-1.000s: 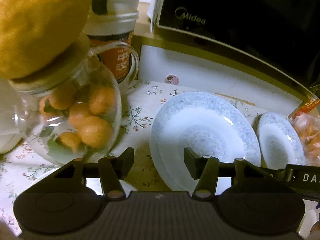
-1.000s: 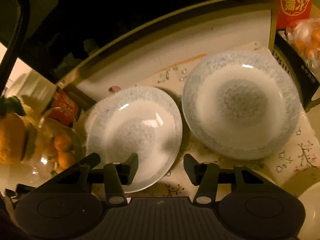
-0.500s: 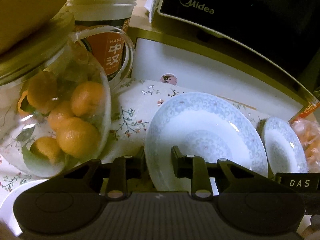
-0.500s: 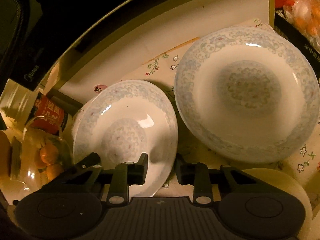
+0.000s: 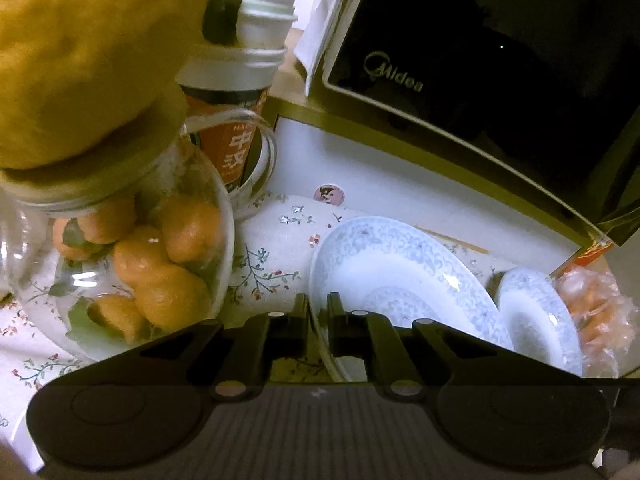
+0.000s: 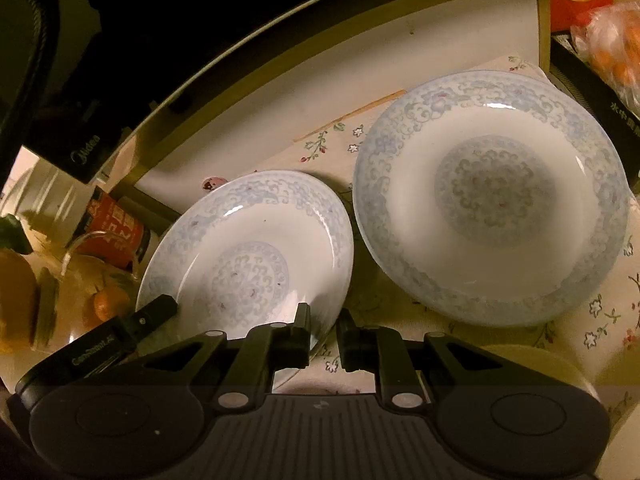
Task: Organize plates and bowls
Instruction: 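Grasp the rim of the larger blue-patterned plate with both grippers, then lift the blue-patterned plate with both grippers and carry it toward the table edge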
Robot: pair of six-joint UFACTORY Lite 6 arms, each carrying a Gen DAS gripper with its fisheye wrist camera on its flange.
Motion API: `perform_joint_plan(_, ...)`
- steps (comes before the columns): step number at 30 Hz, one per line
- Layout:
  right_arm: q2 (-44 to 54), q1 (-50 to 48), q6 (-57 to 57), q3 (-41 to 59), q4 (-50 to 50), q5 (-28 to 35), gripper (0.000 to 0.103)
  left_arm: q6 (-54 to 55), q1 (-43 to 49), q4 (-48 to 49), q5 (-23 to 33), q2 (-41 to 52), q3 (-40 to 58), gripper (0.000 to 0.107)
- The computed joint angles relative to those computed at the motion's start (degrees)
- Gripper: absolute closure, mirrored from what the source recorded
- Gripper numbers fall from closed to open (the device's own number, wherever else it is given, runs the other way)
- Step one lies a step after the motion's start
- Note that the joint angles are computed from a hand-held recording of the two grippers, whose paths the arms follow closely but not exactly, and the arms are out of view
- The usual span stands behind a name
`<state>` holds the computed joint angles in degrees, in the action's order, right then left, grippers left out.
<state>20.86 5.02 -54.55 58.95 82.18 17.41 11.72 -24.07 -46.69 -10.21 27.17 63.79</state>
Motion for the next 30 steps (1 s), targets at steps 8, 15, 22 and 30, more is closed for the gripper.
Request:
perform_joint_plan(8, -8.45, -1.23, -0.34, -5.81, -0.83, 1.39, 0.089, 21.36, -2.44, -22.38, -0.85, -11.35, -7.84, 0.100)
perform_joint_plan(15, -25.31, -1.95, 8.20, -16.14, -10.53, 3.37, 0.089, 47.95, -10.50, -52.18, -8.67, -30.01, -18.89, 0.099)
perform_joint_plan(22, -47.81, 8.68, 45.03, -25.98, -42.78, 2.08, 0.089, 61.52, -21.56, -72.25, -22.03, -51.61, -29.60, 0.099)
perform_joint_plan(30, -74.79, 26.91, 88.04, -37.86, -74.79, 9.84, 0.088, 57.72, -53.01, -81.66, -55.74, -69.57, -35.27, 0.099)
